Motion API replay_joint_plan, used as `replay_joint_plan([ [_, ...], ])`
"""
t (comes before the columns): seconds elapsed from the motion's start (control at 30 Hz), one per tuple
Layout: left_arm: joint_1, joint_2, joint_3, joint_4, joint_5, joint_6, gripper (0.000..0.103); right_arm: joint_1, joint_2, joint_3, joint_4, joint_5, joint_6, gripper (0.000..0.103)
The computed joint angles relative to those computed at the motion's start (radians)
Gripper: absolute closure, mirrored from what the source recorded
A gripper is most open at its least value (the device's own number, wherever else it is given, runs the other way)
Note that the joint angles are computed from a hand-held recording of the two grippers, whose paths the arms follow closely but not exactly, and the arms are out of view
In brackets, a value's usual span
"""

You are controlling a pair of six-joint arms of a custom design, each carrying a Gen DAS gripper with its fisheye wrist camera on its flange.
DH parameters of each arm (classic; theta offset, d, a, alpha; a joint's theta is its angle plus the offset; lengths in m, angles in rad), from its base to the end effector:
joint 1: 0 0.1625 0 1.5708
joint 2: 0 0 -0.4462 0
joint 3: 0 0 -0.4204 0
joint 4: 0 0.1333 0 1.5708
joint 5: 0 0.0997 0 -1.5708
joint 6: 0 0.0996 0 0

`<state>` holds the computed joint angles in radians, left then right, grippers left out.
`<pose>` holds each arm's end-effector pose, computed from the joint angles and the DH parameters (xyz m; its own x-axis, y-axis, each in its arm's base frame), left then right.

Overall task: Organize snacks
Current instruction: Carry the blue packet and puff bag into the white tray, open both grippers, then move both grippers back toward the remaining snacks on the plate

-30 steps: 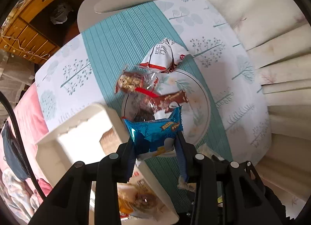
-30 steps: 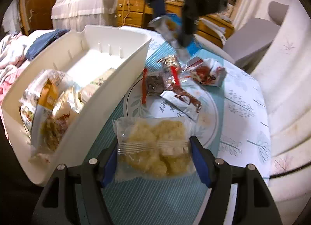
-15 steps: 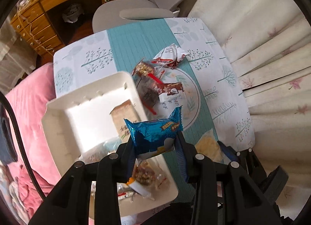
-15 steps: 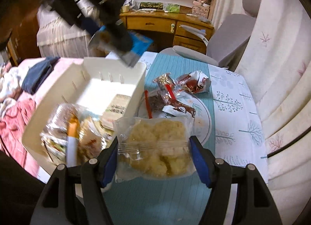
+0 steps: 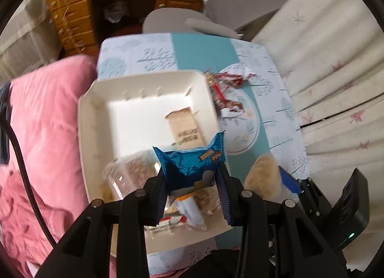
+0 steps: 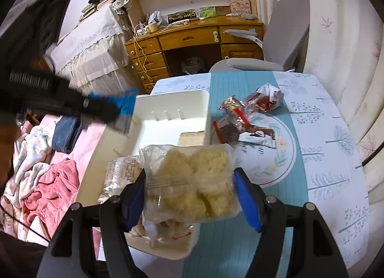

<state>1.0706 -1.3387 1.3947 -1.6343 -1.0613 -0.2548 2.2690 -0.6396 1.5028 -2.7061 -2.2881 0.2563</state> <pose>-0.1391 -0.6337 0.4870 -0.8639 0.1809 -0.4701 0.2706 0.9539 -0.1302 0.5325 -0.5290 0.0639 -0.8252 -0.1507 0.5444 -0.4238 0.8022 -0.4205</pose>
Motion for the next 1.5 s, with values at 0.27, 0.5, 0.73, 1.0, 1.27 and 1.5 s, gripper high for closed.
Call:
replay_joint_plan([
  [0.27, 0.057, -0.09, 0.094, 0.011, 0.006, -0.074, 0.067, 0.007, 0.033, -0.042, 0.031, 0.069, -0.007, 0.034],
  [0.5, 0.089, -0.131, 0.148, -0.021, -0.004, -0.102, 0.039, 0.001, 0.047, -0.064, 0.085, 0.137, 0.023, 0.026],
  [0.73, 0.086, -0.152, 0.187, -0.076, -0.012, -0.086, 0.03, 0.005, 0.041, -0.051, 0.1, 0.118, 0.068, 0.014],
  [1.0, 0.05, -0.157, 0.232, -0.15, -0.013, -0.098, 0.03, 0.0, -0.004, -0.003, 0.078, 0.091, 0.096, 0.014],
  [1.27, -0.037, -0.159, 0.303, -0.253, 0.029, -0.146, 0.03, -0.032, -0.089, 0.058, 0.05, 0.078, 0.113, 0.014],
  [1.5, -0.122, -0.13, 0.348, -0.303, 0.088, -0.273, 0.03, -0.077, -0.176, 0.103, 0.035, 0.121, 0.027, 0.014],
])
